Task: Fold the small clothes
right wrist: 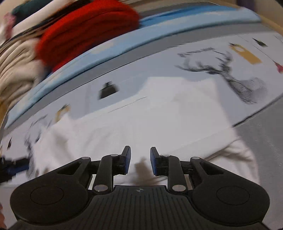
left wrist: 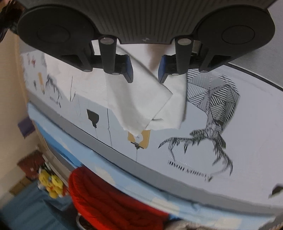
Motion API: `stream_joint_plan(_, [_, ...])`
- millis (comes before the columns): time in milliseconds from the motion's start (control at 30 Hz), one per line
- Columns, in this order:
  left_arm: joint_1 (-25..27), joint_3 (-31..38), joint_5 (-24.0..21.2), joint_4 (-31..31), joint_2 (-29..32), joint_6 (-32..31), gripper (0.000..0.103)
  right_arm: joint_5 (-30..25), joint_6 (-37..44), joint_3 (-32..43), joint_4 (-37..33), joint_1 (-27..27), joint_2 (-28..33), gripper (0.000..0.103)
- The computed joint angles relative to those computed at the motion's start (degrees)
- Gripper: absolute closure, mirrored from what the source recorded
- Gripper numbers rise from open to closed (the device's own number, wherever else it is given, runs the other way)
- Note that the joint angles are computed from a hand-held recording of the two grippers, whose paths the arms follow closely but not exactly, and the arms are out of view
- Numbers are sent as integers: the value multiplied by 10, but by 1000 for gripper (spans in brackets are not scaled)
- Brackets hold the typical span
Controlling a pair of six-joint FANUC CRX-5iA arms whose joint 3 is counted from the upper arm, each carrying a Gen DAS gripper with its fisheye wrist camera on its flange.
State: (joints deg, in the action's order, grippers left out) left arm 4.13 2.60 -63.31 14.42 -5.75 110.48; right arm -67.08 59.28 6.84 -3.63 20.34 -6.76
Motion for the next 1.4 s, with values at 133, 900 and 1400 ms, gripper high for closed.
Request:
stream_joint_plan(133, [9, -24, 18, 26, 11, 46, 69, -12, -49, 29, -28, -41, 31, 77])
stream_joint_plan(900, [-45, 25, 22, -87, -11, 136, 100, -81, -245, 39, -10, -62, 30, 76])
stream_joint_plan(1400, [4, -28, -81, -54, -69, 148, 82, -51, -279, -3, -5, -90, 11, 97])
